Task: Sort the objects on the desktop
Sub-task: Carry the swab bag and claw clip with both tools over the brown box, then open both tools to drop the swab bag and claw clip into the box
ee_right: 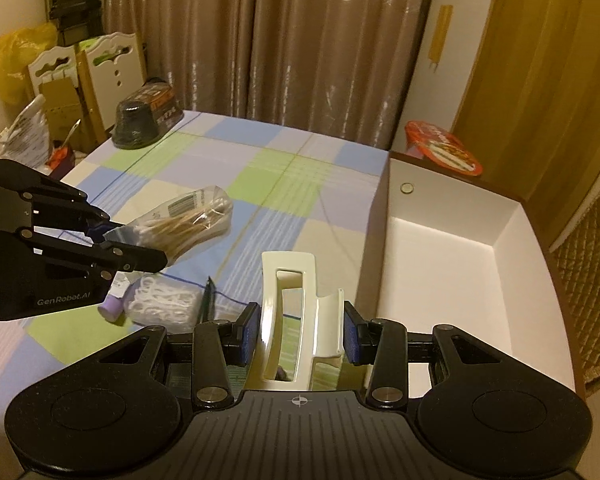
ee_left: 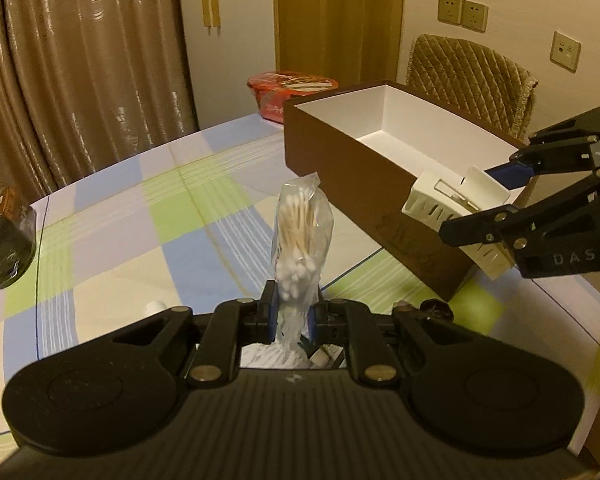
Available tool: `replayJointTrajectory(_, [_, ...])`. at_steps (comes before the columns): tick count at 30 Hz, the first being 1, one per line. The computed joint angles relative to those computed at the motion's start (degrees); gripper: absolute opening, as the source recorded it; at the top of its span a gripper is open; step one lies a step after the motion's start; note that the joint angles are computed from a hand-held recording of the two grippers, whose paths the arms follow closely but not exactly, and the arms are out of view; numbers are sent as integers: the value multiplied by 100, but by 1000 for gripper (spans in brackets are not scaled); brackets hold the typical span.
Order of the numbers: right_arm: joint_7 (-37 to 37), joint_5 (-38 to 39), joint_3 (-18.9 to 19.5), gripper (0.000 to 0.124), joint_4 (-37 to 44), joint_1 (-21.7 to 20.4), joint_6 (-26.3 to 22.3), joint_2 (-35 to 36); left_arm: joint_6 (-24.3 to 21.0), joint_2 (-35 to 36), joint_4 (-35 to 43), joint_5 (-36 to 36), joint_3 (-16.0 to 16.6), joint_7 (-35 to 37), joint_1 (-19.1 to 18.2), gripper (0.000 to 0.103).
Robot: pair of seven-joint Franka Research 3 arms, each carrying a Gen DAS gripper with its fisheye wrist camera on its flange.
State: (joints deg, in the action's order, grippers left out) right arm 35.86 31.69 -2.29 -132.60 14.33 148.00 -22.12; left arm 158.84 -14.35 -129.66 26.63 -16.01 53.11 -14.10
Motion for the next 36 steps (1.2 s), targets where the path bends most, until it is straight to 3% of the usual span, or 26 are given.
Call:
replayJointTrajectory(9, [75, 1, -85, 41, 117, -138, 75, 31, -6, 285, 306, -21, 4, 128, -68, 11])
replayJointTrajectory(15, [491, -129, -114, 41, 415, -420, 277, 231, 111, 695, 784, -68, 36, 429, -138, 11])
replayJointTrajectory(25, [1308, -419, -200, 41, 965, -849, 463, 748, 228, 2027, 2476, -855, 18, 1735, -367, 11])
replayJointTrajectory(36, [1456, -272, -268, 41, 1614, -1092, 258, 1511, -444, 3542, 4401, -1292, -45, 2477, -688, 11])
